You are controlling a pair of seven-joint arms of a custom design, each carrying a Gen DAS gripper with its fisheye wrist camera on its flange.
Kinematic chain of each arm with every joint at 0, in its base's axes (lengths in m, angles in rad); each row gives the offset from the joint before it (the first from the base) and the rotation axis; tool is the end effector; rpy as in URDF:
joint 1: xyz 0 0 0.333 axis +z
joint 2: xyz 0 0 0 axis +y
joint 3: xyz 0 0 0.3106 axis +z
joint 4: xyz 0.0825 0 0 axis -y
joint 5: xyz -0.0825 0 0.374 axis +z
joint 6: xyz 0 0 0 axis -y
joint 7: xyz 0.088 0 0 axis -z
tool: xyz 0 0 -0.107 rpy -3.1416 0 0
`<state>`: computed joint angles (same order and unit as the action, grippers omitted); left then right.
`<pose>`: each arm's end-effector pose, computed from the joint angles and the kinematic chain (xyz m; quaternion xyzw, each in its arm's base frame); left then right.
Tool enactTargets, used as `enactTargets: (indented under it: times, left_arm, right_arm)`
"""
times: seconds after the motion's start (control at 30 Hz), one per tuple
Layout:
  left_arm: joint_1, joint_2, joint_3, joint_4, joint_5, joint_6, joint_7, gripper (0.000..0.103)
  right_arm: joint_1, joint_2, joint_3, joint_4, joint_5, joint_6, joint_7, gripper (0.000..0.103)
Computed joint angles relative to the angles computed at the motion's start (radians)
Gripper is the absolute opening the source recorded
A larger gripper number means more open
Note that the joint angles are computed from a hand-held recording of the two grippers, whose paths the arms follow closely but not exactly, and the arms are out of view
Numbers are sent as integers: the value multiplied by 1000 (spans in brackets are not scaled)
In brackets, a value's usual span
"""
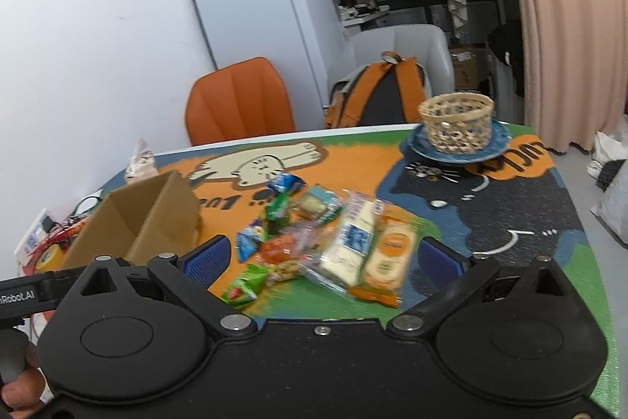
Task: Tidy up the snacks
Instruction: 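Move both tools back to the snack pile, then grasp the green plum candy packet with the left tool while the right tool grasps the orange-labelled cracker packet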
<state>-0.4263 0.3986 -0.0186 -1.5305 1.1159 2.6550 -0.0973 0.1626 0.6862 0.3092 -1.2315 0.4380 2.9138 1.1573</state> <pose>0.6286 -0.3248 0.4974 -0.7226 0.4801 -0.3969 0.2996 0.7327 0.2511 0.4919 -0.6997 0.4981 -0.1652 0.4848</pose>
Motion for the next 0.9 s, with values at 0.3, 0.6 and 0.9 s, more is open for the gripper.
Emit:
enactTargets:
  times: [0.3, 0.6, 0.9]
  left_arm:
    - [-13, 108, 11, 112, -83, 22, 103, 83]
    - [-37, 213, 57, 223, -213, 20, 196, 74]
    - [-45, 327, 89, 359, -340, -21, 283, 63]
  right_arm:
    - [29, 39, -68, 29, -58, 2, 97, 100]
    - [30, 111, -75, 128, -91, -88, 143, 85]
    - [64, 219, -118, 302, -130, -195, 195, 78]
